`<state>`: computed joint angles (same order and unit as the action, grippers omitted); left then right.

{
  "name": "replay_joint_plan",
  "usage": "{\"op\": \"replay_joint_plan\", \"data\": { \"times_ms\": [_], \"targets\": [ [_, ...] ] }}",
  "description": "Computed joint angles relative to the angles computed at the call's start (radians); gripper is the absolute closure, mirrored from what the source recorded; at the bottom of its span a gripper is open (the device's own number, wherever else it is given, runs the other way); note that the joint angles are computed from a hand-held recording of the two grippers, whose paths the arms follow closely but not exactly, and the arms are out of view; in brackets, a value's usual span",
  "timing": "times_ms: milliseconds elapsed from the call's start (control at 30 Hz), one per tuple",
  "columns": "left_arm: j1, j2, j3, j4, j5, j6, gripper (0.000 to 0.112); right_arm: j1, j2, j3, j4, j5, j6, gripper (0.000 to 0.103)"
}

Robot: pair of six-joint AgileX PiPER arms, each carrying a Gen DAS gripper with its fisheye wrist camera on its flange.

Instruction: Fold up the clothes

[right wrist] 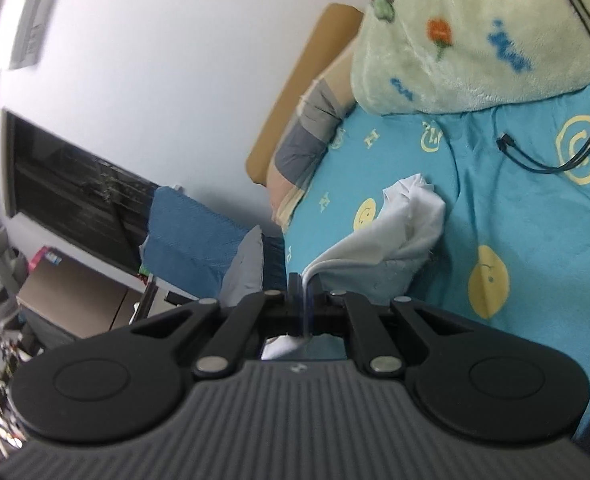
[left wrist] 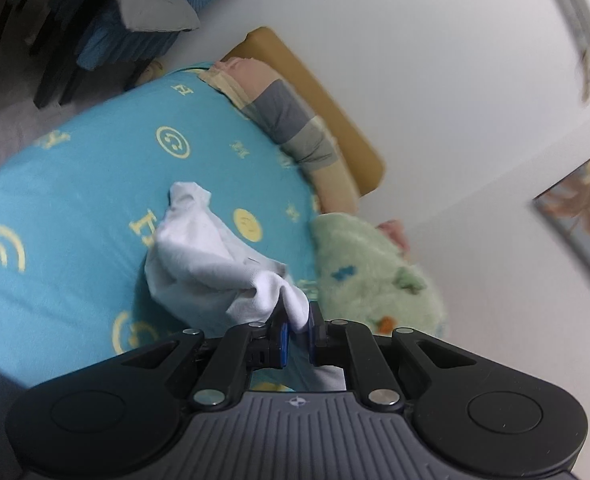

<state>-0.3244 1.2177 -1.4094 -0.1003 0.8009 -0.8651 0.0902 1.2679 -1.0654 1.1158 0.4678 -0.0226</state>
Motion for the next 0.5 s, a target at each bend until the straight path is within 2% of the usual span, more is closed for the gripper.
{"op": "replay_joint_plan", "data": {
  "times_ms": [133,300,400,500],
  "targets": [
    [0.075,0.235,-0.276,-0.044,0.092,0.048,0.102,-0.005,0.187,-0.256,-0.218,0.082,0.250,0.097],
    [0.155,0.578,-0.670,-0.095,0.218,0.150,0.101,0.023,0.513,-0.652,-0.498,0.145,0.545,0.096],
    [0.188,0.727,-0.803,-0.122,0.237,0.210,0.101,0.027,0.697,-0.864,-0.590,0.200,0.625,0.096],
    [0.230,0.798,-0.796,-0.180,0.175,0.282,0.100,0.020,0.825,-0.977,-0.617,0.213,0.613,0.096]
  ]
}}
